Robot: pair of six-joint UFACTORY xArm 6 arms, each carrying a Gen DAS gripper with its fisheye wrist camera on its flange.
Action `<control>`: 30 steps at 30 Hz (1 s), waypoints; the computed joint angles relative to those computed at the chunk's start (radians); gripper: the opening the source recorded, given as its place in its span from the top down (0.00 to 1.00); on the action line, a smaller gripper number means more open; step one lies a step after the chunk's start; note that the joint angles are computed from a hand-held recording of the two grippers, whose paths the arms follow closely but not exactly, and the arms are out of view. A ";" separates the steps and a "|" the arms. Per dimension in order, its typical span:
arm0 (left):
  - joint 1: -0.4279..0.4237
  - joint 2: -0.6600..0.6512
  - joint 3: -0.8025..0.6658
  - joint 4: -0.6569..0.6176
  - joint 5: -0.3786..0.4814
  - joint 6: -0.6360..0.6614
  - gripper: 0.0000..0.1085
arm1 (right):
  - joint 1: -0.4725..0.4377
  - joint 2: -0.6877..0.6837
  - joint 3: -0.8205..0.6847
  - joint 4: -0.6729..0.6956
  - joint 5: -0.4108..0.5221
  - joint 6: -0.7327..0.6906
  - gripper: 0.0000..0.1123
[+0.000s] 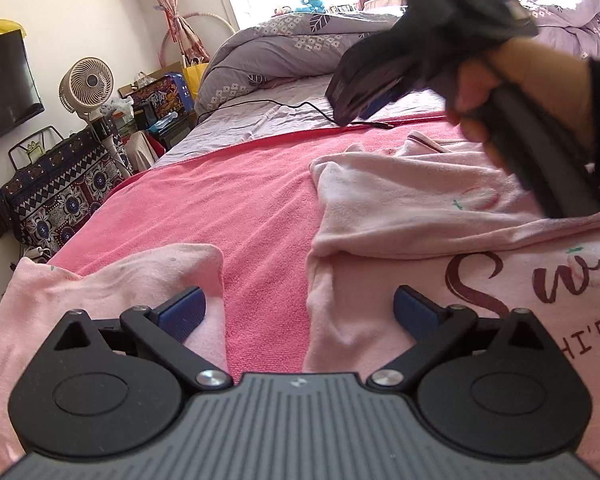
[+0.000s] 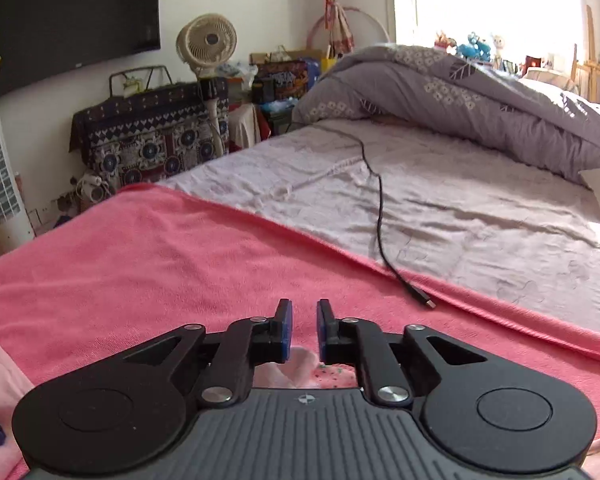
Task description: Fold clothes
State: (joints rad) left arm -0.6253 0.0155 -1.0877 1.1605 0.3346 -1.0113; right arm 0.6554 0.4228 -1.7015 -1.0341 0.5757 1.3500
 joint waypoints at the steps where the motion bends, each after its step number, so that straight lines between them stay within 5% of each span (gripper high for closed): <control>1: -0.001 0.000 0.000 -0.001 0.001 0.001 0.07 | 0.008 -0.083 0.088 -0.043 -0.004 0.041 0.71; 5: -0.002 0.003 -0.005 -0.005 0.005 0.005 0.07 | 0.071 -0.291 0.326 -0.004 0.038 -0.013 0.71; 9: 0.002 0.010 -0.012 -0.015 0.001 0.014 0.07 | 0.104 -0.293 0.414 0.153 -0.002 -0.080 0.71; 12: 0.006 0.007 -0.010 -0.018 -0.009 0.008 0.06 | 0.148 -0.294 0.414 0.106 0.051 -0.041 0.69; 15: 0.020 -0.012 0.000 0.011 -0.038 -0.043 0.07 | 0.158 -0.374 0.480 0.053 -0.001 0.054 0.64; 18: 0.006 -0.062 -0.004 0.101 0.011 -0.188 0.07 | 0.201 -0.441 0.548 0.121 0.116 0.043 0.54; 23: -0.026 -0.099 -0.066 0.214 -0.016 -0.261 0.05 | 0.215 -0.640 0.765 0.069 0.029 0.218 0.56; 26: -0.074 0.021 -0.187 0.296 0.053 -0.241 0.05 | 0.304 -0.758 0.833 -0.058 0.258 0.389 0.50; 30: -0.127 0.256 -0.362 0.089 0.279 0.024 0.06 | 0.379 -0.843 0.885 -0.034 0.609 0.469 0.48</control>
State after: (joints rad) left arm -0.7524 0.2711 -1.4494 1.2499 0.6137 -0.9870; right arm 1.0346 -0.4202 -0.8164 -1.0677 1.1843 1.8190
